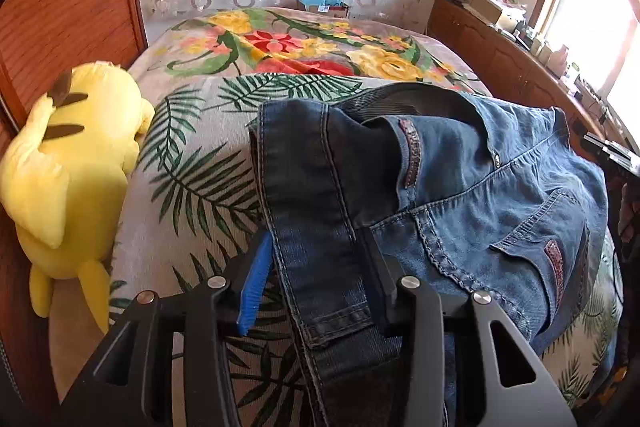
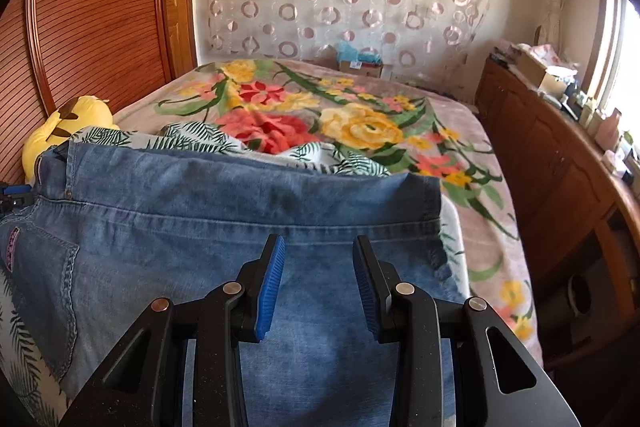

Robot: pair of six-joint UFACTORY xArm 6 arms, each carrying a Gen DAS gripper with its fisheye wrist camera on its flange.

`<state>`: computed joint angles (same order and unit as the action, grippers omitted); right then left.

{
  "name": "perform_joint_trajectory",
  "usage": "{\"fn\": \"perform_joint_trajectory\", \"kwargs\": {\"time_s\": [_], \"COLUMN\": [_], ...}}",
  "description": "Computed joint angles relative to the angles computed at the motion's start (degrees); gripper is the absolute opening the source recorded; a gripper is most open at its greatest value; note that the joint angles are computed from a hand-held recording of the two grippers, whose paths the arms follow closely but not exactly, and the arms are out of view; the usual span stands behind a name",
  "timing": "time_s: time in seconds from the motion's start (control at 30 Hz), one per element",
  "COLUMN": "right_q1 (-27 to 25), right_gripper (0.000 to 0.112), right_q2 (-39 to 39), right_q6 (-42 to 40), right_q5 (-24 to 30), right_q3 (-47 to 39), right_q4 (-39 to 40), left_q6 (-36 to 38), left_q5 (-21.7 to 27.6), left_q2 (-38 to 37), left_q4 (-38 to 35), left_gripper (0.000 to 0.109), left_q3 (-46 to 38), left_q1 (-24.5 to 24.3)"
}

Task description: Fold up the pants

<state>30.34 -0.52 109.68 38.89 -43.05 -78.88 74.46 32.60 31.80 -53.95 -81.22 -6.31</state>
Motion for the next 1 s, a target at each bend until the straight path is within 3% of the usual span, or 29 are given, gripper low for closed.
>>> {"fn": "perform_joint_trajectory", "kwargs": {"time_s": [0.13, 0.17, 0.27, 0.4, 0.5, 0.6, 0.63, 0.77, 0.87, 1.0], "right_q1": [-0.02, 0.0, 0.76, 1.37, 1.41, 1.69, 1.76, 1.9, 2.14, 2.11], "right_gripper": [0.037, 0.037, 0.037, 0.037, 0.037, 0.037, 0.037, 0.037, 0.037, 0.037], "right_q2": [1.13, 1.53, 2.74, 3.98, 3.78, 3.39, 3.24, 3.48, 3.69, 4.09], "right_q6": [-1.3, -1.84, -3.52, -4.52, -4.47, -4.36, -4.24, -4.28, -3.83, -3.7], "right_q5": [-2.22, -2.7, -2.4, -1.98, -2.07, -1.91, -1.87, -1.78, -1.42, -1.66], "right_q3": [-0.92, -1.21, -2.25, -3.51, -3.34, -2.98, -2.8, -3.04, -3.33, -3.59], "right_q4": [0.63, 0.8, 1.58, 1.89, 1.85, 1.91, 1.9, 2.0, 1.49, 1.33], "left_q6": [1.24, 2.06, 3.8, 8.66, 9.88, 6.74, 5.16, 0.06, -4.7, -4.21], "left_q5": [0.29, 0.75, 2.45, -1.03, -5.26, -5.87, -6.03, -5.0, -3.38, -0.95], "left_q2": [-0.74, -1.11, -2.8, -5.12, -5.23, -4.36, -3.91, -1.28, 0.56, 1.06], "left_q4": [-1.79, -2.66, -5.14, -8.45, -9.33, -7.13, -5.99, -1.63, 2.67, 1.89], "left_gripper": [0.042, 0.028, 0.007, 0.003, 0.003, 0.004, 0.009, 0.031, 0.032, 0.032], "left_q3": [1.11, 1.51, 2.78, 5.26, 5.53, 4.39, 3.86, 1.04, -0.62, -0.72], "left_q1": [0.28, 0.41, 0.78, -0.53, -1.43, -0.78, -0.55, 0.56, 0.92, 1.32]}}
